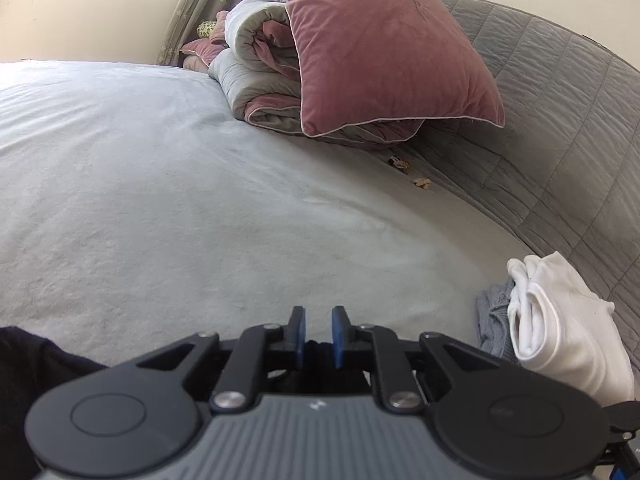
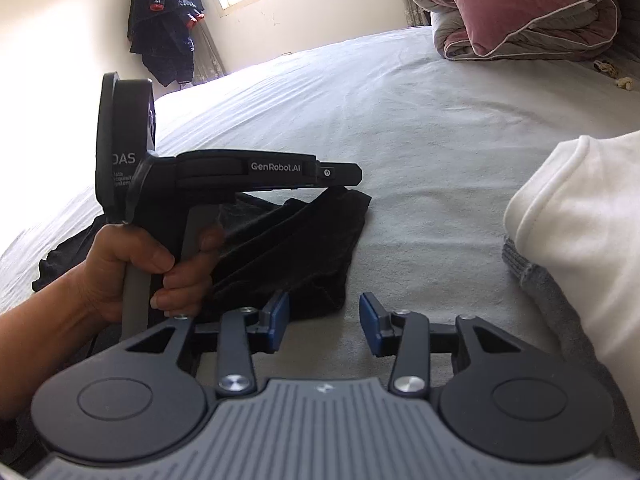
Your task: Fold clothes
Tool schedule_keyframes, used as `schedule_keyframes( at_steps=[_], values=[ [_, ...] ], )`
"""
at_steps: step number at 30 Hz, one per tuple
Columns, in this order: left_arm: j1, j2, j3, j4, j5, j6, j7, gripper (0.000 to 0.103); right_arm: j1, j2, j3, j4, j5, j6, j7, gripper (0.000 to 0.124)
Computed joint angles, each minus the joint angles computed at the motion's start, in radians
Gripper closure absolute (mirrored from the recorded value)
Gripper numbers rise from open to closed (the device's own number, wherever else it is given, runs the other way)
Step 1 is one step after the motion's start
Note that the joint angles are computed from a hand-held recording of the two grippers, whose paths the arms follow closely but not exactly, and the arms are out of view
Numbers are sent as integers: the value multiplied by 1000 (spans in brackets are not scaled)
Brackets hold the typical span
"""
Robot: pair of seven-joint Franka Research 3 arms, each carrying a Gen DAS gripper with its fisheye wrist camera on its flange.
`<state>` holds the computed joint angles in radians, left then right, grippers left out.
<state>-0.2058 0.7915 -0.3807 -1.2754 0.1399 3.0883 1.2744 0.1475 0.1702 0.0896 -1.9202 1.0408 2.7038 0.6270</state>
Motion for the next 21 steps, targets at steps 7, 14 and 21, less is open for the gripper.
schedule_keyframes(
  at_steps=[7,14,21],
  values=[
    [74,-128,-12,-212,0,116,-90,75,15,4,-6,-9,-86,30,76,119],
    [-5,-199,158,-317,25,121,-250,75,-10,-3,-10,-1,-113,-32,112,110],
    [-57,-266,235,-434,32,235,-384,73,-14,51,57,57,391,162,-243,74]
  ],
)
